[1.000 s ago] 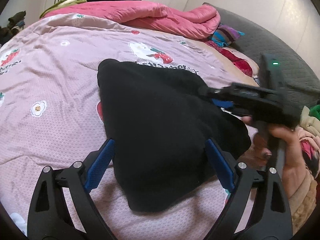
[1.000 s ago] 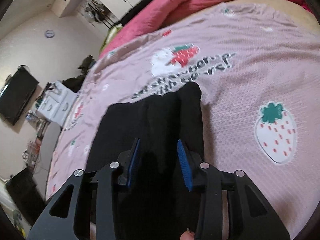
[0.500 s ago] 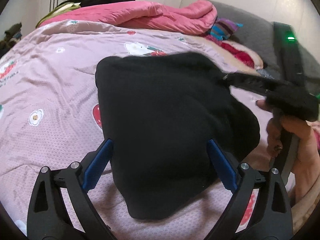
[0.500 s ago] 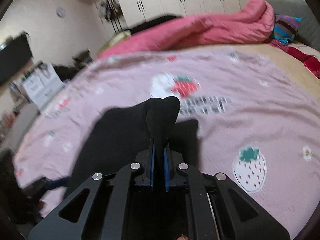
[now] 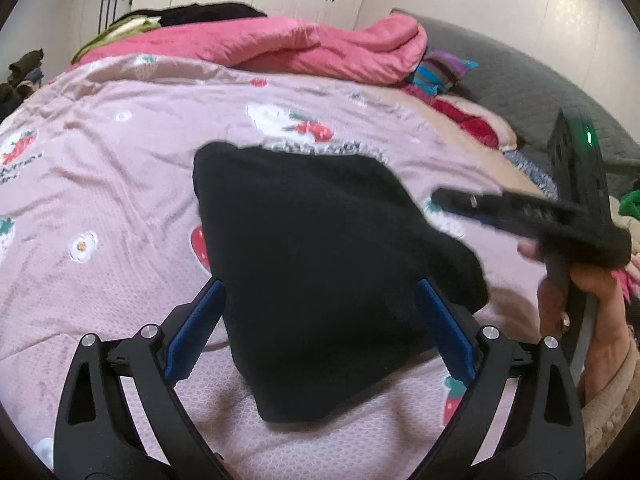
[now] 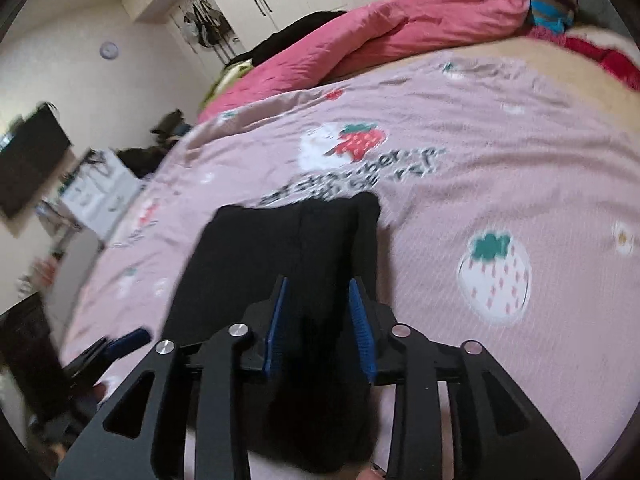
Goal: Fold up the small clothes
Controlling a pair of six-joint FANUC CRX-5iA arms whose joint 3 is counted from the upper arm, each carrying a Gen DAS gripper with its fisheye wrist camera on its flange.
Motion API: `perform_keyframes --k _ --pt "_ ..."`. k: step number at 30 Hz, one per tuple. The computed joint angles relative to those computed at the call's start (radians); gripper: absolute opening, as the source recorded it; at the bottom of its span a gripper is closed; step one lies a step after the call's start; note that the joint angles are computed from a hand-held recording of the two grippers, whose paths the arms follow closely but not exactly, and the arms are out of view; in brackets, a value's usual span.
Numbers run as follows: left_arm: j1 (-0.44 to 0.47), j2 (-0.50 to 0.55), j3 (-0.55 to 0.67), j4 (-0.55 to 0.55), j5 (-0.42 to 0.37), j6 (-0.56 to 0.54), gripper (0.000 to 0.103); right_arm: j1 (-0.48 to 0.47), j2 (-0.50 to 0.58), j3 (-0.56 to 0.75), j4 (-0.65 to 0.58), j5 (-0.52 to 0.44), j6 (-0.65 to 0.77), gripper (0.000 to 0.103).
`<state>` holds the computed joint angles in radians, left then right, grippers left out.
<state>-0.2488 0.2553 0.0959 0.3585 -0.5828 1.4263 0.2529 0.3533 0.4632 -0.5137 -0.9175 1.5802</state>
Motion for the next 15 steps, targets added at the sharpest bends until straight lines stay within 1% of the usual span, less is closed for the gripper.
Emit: perform_keyframes --k 2,3,4,5,6,8,10,11,12,14,15 --pt "0.004 -0.017 -0.037 0.073 0.025 -0.051 0.088 -0.017 -0.009 -0.002 -0.051 -0.03 0.013 0.036" --pt "0.007 -0.017 -0.045 0.102 0.023 -0.074 0.086 -0.027 -0.008 0.003 -0.078 -0.056 0.016 0.036" --pt "0.008 -0.015 -0.046 0.114 0.014 -0.086 0.084 -0.036 -0.005 0.008 -0.099 -0.075 0.014 0.036" --pt "0.006 -0.015 -0.043 0.106 0.011 -0.082 0.078 -0.046 -0.003 0.012 -0.13 -0.094 0.019 0.036" --pt "0.004 -0.015 -0.041 0.096 0.007 -0.077 0.075 -0.06 0.002 0.017 -0.169 -0.115 0.029 0.036" --pt "0.003 -0.011 -0.041 0.108 -0.002 -0.089 0.073 -0.073 0.002 0.013 -0.207 -0.135 0.027 0.036" --pt "0.002 -0.008 -0.049 0.141 -0.006 -0.113 0.072 -0.094 0.008 0.014 -0.266 -0.163 0.035 0.036" --pt "0.001 -0.007 -0.049 0.141 -0.009 -0.116 0.071 -0.103 0.011 0.014 -0.296 -0.175 0.042 0.035" --pt "-0.002 -0.004 -0.043 0.125 -0.013 -0.107 0.071 -0.105 0.011 0.012 -0.306 -0.177 0.044 0.031" --pt "-0.006 0.009 -0.021 0.091 -0.031 -0.09 0.071 -0.093 -0.004 -0.006 -0.275 -0.149 0.043 0.014" --pt "-0.007 0.021 -0.007 0.071 -0.048 -0.078 0.071 -0.077 -0.019 -0.02 -0.236 -0.125 0.038 0.014"
